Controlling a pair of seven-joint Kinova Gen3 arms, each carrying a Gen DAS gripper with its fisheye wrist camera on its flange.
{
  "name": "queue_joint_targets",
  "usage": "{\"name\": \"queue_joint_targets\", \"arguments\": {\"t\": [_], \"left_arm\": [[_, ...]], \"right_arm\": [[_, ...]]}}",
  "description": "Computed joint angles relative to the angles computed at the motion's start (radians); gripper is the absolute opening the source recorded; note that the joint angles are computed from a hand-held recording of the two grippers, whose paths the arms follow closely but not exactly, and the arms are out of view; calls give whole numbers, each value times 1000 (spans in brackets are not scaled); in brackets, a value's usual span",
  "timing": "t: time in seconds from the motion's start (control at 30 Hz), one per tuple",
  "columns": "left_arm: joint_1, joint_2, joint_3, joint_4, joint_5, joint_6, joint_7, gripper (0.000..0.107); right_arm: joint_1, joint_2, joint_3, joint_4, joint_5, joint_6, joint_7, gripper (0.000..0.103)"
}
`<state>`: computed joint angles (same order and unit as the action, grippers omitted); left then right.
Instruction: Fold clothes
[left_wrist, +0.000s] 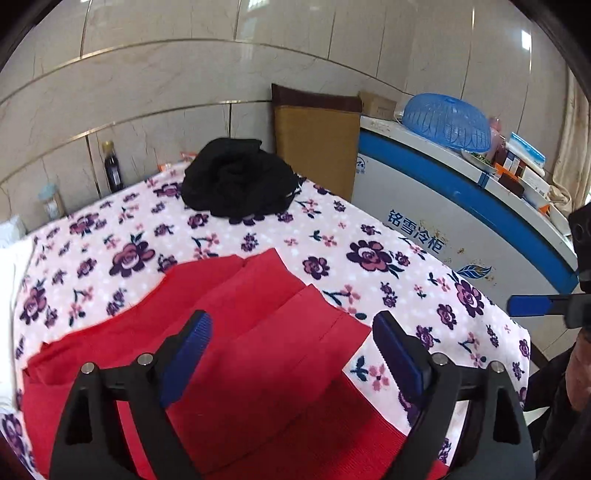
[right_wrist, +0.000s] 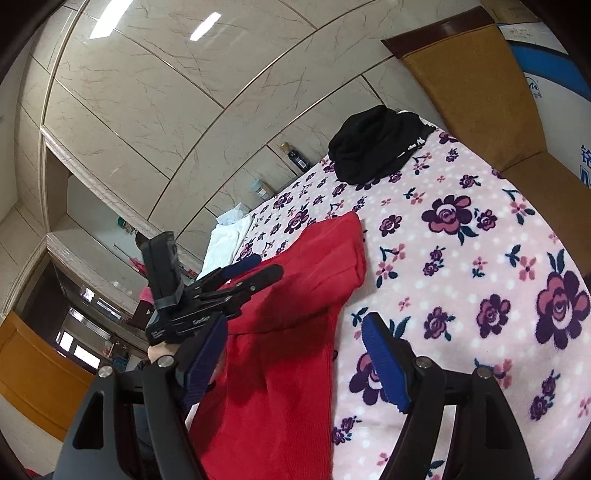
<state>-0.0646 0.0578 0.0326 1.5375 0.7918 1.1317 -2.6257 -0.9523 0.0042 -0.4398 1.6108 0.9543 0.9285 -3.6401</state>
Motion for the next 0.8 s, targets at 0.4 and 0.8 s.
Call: {"name": "queue_joint_targets", "arguments": {"t": [0.4,0.8], "left_arm": [[-377,155,-206,-172,260,310,178,91],[-397,334,-112,-224,250,398,332,90]], "right_arm": [[318,244,-127,-290,-275,-14,472,77],[171,456,203,-506,-706,-126,840,77]]}}
